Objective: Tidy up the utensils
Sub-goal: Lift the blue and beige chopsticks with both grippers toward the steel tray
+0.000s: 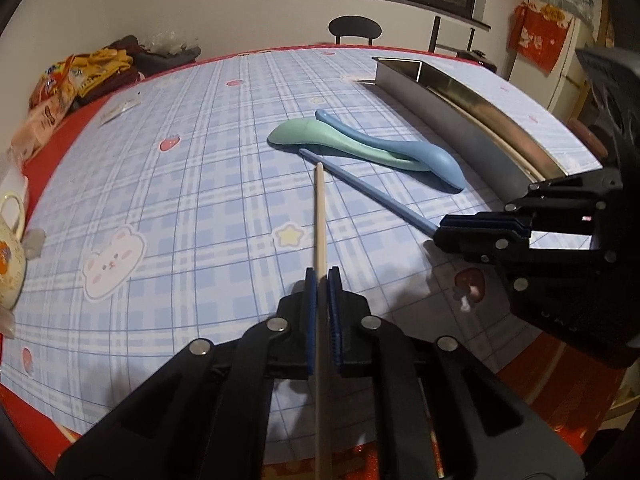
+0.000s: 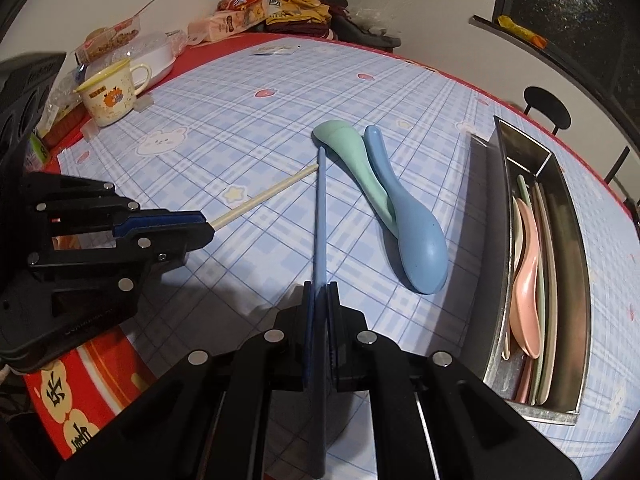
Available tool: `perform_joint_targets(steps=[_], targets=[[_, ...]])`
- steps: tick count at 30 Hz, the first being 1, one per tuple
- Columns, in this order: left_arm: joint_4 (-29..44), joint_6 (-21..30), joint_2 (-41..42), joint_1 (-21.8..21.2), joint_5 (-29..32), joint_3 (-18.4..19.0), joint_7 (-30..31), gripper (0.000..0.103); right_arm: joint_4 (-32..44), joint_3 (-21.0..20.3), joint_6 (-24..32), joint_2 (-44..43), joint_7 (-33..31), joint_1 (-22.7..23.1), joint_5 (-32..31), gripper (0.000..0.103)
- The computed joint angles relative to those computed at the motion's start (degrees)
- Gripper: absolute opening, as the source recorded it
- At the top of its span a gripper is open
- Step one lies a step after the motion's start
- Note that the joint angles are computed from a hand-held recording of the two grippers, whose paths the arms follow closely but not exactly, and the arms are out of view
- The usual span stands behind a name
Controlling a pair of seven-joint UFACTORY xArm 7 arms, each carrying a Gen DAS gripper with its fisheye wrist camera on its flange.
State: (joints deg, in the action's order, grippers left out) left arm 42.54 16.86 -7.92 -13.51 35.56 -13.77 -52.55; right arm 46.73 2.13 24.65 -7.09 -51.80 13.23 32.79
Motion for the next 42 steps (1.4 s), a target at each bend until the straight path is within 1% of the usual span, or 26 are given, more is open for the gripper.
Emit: perform_joint_targets(steps=[2,5,7,9,13,17,19,21,24,25,26,28,30,34,36,40,41,42], targets=[[-0.2,-0.1,-0.2,0.1,0.3,-0.1,-0.4,0.010,-0.1,-0.1,-0.1,0.0,-0.3,0.0,0.7,0.007],[-1.1,-1.3,-0.7,0.4,-0.7,0.4,-0.9,0.010,-1.8,0.1,-3.2,-0.8,-1.8,0.7,2.0,0.007],[-2.5,-3.4,-1.5,0.6,-3.2,1.1,-0.5,0.010,-3.1,-0.3,-5.7,-1.2,-4.1,1.8,4.4,0.007],[-4.2,-6.0,-2.4,1.1,-5.9,1.6,0.0,0.010,-3.4,-0.6,-6.3,-1.3,-5.0,2.2,5.0,0.007],[-5.8,-8.9,-3.8,4.3,-5.3,-0.8,-1.7,0.010,-3.3,-1.0,-6.3,-1.2,-5.9,2.6,6.3,0.007],[-7.3,-11.9,-5.1,7.0,-5.4,-2.7,-2.7,0.010,-5.2,-0.7,-9.3,-2.3,-7.4,3.6,6.3,0.006],[-8.4,-13.5,-6.1,8.7,-6.0,-3.9,-3.0,0.010,-6.8,-1.2,-12.6,-3.5,-9.4,5.3,8.0,0.006],[-9.4,-15.2,-7.1,11.3,-6.3,-5.9,-3.9,0.010,-7.6,-3.7,-15.0,-4.8,-14.4,8.6,13.6,0.006],[-10.2,-16.7,-9.1,18.0,-5.3,-12.0,-6.6,0.010,-7.9,-7.3,-17.3,-6.0,-21.3,12.8,21.9,0.006],[-10.5,-17.3,-9.8,20.0,-5.1,-14.0,-7.1,0.010,-7.7,-9.0,-17.9,-6.5,-24.8,14.6,26.2,0.006],[-10.7,-17.5,-10.3,21.0,-5.5,-15.0,-7.0,0.010,-7.5,-10.0,-18.4,-6.9,-27.9,15.7,30.0,0.006],[-11.0,-17.8,-11.7,24.2,-5.8,-18.4,-7.4,0.010,-7.0,-11.1,-18.2,-7.6,-32.7,16.4,35.9,0.006],[-11.6,-18.4,-12.5,24.6,-7.2,-18.9,-6.4,0.010,-6.6,-10.9,-17.6,-7.9,-35.2,15.7,39.4,0.006],[-12.6,-19.6,-13.6,25.4,-10.2,-19.9,-4.7,0.010,-6.1,-8.9,-16.2,-7.7,-34.8,12.7,40.6,0.006],[-13.1,-20.5,-14.0,26.1,-11.4,-20.4,-3.7,0.010,-5.9,-7.9,-16.3,-7.9,-36.5,11.8,43.0,0.006],[-14.3,-22.3,-15.7,28.0,-14.1,-22.6,-2.3,0.010,-5.8,-6.7,-15.5,-8.7,-41.7,10.0,49.0,0.006],[-14.5,-22.7,-15.7,27.9,-14.8,-22.5,-1.8,0.010,-5.7,-6.2,-15.1,-8.7,-41.7,9.3,49.3,0.006],[-14.8,-23.5,-15.2,26.4,-15.6,-21.1,-0.9,0.010,-5.6,-5.8,-14.4,-8.7,-41.5,8.5,49.4,0.006]])
